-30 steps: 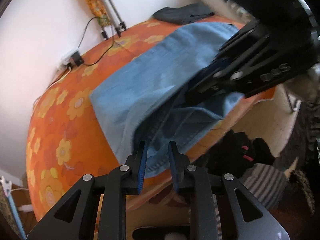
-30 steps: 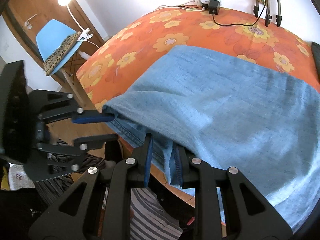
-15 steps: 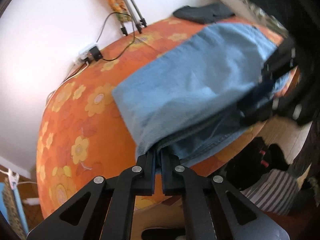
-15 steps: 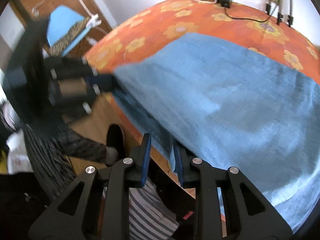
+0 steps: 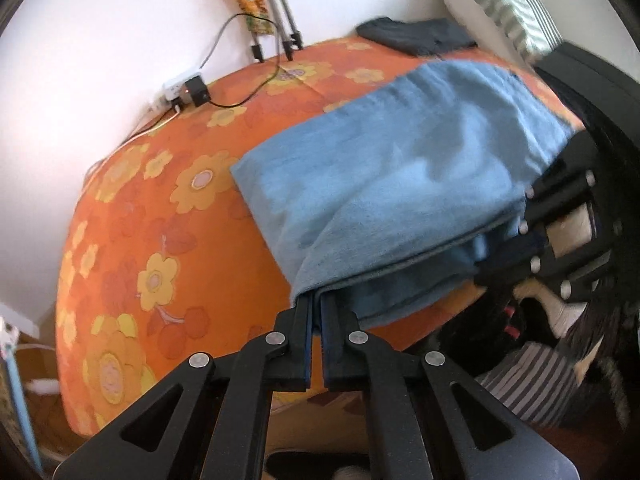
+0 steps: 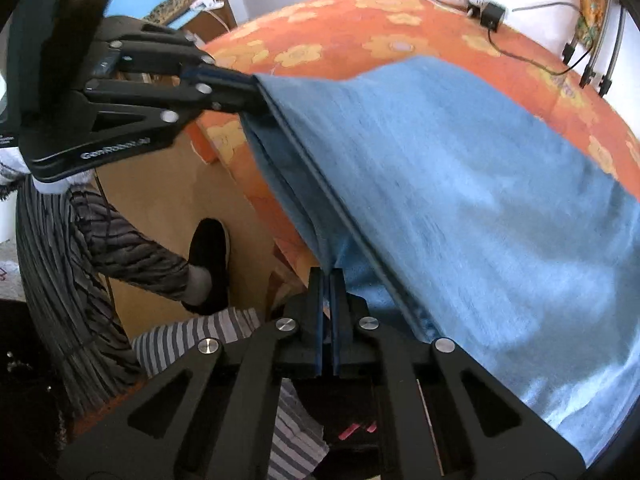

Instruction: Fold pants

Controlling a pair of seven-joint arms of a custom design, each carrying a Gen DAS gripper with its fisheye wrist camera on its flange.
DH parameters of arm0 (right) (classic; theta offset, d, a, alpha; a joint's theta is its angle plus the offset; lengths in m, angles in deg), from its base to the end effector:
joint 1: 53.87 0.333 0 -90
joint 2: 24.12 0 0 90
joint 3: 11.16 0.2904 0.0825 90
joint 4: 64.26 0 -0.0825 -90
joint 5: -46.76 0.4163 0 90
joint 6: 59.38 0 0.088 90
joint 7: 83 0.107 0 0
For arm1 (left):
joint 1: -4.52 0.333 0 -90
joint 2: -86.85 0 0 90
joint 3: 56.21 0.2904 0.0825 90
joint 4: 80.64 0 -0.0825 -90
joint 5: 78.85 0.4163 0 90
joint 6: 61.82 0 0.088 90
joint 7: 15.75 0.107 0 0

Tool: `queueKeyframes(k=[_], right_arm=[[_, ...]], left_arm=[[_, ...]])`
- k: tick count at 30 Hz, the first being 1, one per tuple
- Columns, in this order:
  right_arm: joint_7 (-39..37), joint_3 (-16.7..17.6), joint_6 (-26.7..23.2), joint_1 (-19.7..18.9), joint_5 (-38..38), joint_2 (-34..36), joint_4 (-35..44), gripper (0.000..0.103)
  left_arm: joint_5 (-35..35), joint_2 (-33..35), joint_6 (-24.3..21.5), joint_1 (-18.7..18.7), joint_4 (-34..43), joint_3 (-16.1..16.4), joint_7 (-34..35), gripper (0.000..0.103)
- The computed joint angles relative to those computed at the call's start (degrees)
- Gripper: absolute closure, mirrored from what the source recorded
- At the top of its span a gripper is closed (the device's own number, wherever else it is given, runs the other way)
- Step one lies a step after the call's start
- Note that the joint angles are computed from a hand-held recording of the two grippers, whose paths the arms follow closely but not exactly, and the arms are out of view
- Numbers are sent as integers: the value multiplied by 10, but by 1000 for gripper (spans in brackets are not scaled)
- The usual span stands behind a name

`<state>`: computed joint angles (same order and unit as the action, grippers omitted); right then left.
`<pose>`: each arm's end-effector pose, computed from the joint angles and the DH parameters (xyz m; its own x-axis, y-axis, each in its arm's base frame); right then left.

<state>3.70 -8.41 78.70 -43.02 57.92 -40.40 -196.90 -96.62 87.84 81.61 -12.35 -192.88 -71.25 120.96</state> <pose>0.5136 0.1261 0.4570 0.1991 -0.9700 -0.1393 -0.9199 -0.1360 -0.3677 0.5382 -0.3318 0.4854 -0.8943 -0.4233 -0.1448 -0.2921 0.7977 -0.5277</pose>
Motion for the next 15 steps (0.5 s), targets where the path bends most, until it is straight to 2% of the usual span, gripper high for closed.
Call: queueKeyframes(k=[4, 7, 9, 11, 12, 15], right_arm=[[-47, -24, -52, 9, 64, -14, 0, 95], [-81, -42, -49, 13, 127, -58, -20, 93], [-81, -47, -25, 6, 155, -80, -28, 80], [-66, -41, 10, -5, 157, -77, -19, 74], [-53, -36, 26, -12, 149, -65, -8, 74], [-25, -27, 55, -20, 130, -12, 34, 74]], left_arm=[[2, -15, -28, 1, -25, 4, 23, 101], [-74, -27, -80, 10, -18, 18, 37, 101], [-128, -34, -101, 17, -9, 28, 33, 99], [-171, -31, -114, 23, 5, 35, 20, 92], [-187, -23, -119, 26, 17, 36, 6, 84], [-190, 13, -98, 31, 48, 29, -60, 81]])
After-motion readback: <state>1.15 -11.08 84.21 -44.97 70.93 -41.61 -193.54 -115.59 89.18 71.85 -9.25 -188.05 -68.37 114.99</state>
